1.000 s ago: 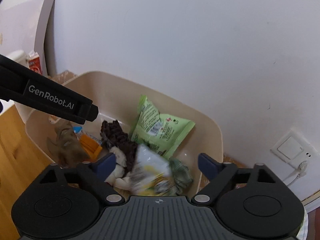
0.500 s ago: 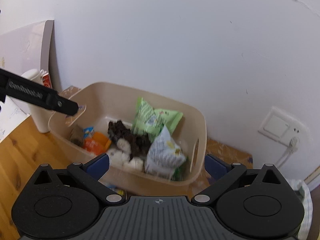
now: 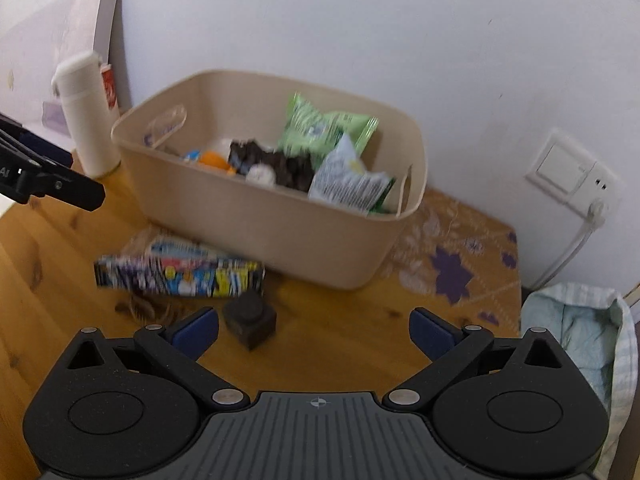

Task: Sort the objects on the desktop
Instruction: 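Grasp the Hello Kitty candy box with left tool while right tool grasps black cube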

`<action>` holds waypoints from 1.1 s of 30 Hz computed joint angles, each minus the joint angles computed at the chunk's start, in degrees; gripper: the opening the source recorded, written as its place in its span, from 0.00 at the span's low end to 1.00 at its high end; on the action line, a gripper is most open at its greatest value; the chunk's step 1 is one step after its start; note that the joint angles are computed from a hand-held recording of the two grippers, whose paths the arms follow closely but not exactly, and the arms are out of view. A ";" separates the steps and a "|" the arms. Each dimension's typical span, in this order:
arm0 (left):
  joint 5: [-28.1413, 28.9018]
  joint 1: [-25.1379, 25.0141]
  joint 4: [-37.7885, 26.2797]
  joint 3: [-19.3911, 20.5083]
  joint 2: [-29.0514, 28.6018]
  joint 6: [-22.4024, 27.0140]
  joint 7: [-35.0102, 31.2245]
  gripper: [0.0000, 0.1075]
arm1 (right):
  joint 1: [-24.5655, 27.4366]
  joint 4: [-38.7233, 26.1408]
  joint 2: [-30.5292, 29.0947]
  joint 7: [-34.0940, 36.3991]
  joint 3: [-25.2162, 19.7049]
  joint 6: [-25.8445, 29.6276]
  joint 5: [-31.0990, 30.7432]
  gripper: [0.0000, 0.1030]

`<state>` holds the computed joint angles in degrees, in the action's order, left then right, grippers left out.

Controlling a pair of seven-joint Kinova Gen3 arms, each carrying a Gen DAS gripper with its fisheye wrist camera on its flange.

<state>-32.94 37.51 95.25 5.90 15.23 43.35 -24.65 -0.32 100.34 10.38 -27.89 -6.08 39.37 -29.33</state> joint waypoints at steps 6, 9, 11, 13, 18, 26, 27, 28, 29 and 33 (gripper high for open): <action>3.04 -1.84 2.45 0.92 0.45 -3.85 -5.72 0.78 | -1.00 0.95 1.47 0.24 -0.54 -0.51 1.71 1.00; 5.58 -2.92 2.63 0.97 1.29 -5.46 -8.81 0.78 | -1.04 0.60 2.48 0.77 -1.16 -0.13 1.88 1.00; 7.59 -3.68 2.15 0.99 2.25 -5.78 -11.25 0.78 | -1.16 0.35 2.91 0.83 -1.39 0.05 2.17 1.00; 9.63 -4.29 1.43 0.92 3.33 -5.42 -13.66 0.78 | -1.48 0.04 3.49 0.81 -1.61 0.05 2.79 1.00; 15.01 -6.53 0.68 0.89 5.59 -6.53 -19.54 0.78 | -2.46 -0.55 5.49 0.67 -2.25 -0.51 4.84 1.00; 28.52 -13.11 -1.79 3.45 10.14 -6.38 -31.80 0.78 | -2.99 -2.03 8.86 0.59 -3.74 -1.18 6.88 1.00; 30.01 -13.55 -2.08 3.54 10.64 -6.39 -32.74 0.78 | -2.98 -2.36 9.34 0.63 -3.92 -1.20 7.02 1.00; 31.31 -13.90 -2.29 3.57 11.03 -6.49 -33.56 0.78 | -2.92 -2.62 9.76 0.68 -4.13 -1.28 7.05 1.00; 32.67 -14.27 -2.52 3.64 11.43 -6.58 -34.21 0.78 | -2.55 -3.13 10.26 1.13 -4.51 -0.83 6.84 1.00; 39.23 -17.03 -3.06 5.04 12.78 -7.26 -37.17 0.78 | -1.80 -5.22 12.04 1.23 -5.12 1.15 5.96 0.95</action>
